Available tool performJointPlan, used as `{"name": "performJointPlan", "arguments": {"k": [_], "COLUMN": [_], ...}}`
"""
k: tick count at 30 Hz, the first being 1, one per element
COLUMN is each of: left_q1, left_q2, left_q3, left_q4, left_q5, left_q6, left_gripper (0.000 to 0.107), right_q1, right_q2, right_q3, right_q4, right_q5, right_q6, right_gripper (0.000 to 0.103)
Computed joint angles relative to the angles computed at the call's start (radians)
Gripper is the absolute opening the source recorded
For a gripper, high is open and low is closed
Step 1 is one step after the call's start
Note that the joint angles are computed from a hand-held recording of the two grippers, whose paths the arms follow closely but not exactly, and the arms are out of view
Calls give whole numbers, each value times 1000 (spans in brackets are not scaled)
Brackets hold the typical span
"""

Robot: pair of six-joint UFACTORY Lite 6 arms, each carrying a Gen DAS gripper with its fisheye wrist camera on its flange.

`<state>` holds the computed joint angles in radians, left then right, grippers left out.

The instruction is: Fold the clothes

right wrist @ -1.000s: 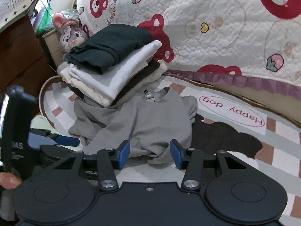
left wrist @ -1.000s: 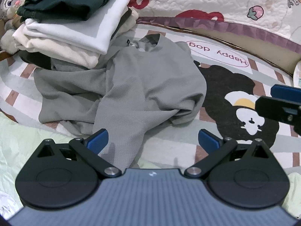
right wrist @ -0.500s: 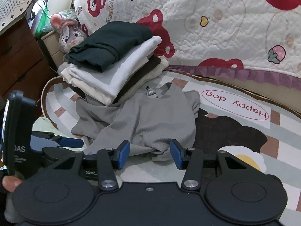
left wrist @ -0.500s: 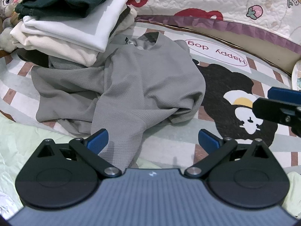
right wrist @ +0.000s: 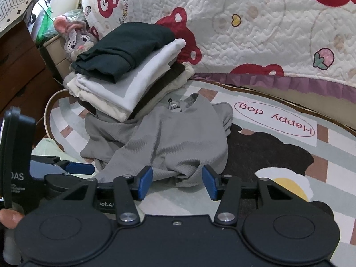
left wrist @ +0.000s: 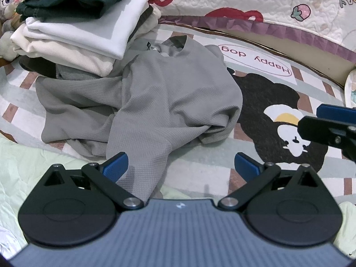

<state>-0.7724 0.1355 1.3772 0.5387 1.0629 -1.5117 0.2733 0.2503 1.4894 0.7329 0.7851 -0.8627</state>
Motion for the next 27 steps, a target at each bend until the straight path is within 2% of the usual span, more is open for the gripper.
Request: {"name": "performJointPlan", "arguments": {"k": [15, 19, 22, 27], "left_q1": [4, -2, 11, 36], "left_q2": [5, 3, 20, 27], "left_q3": [0, -37, -60, -123], "left_q4": [-8, 30, 30, 89], "left_q5": [-10, -55, -96, -103], "left_q6": [2, -57, -58, -128], "left_gripper": [103, 103, 103, 100], "right_q1": [6, 10, 27, 41], "right_q2": [3, 9, 17, 23], "right_q3": [2, -11, -46, -113], "right_q4": [-34, -37, -59, -64], "right_q5": [1, -9, -62, -177], "right_q6": [32, 29, 41, 19], "right_gripper": [56, 59, 60, 60]}}
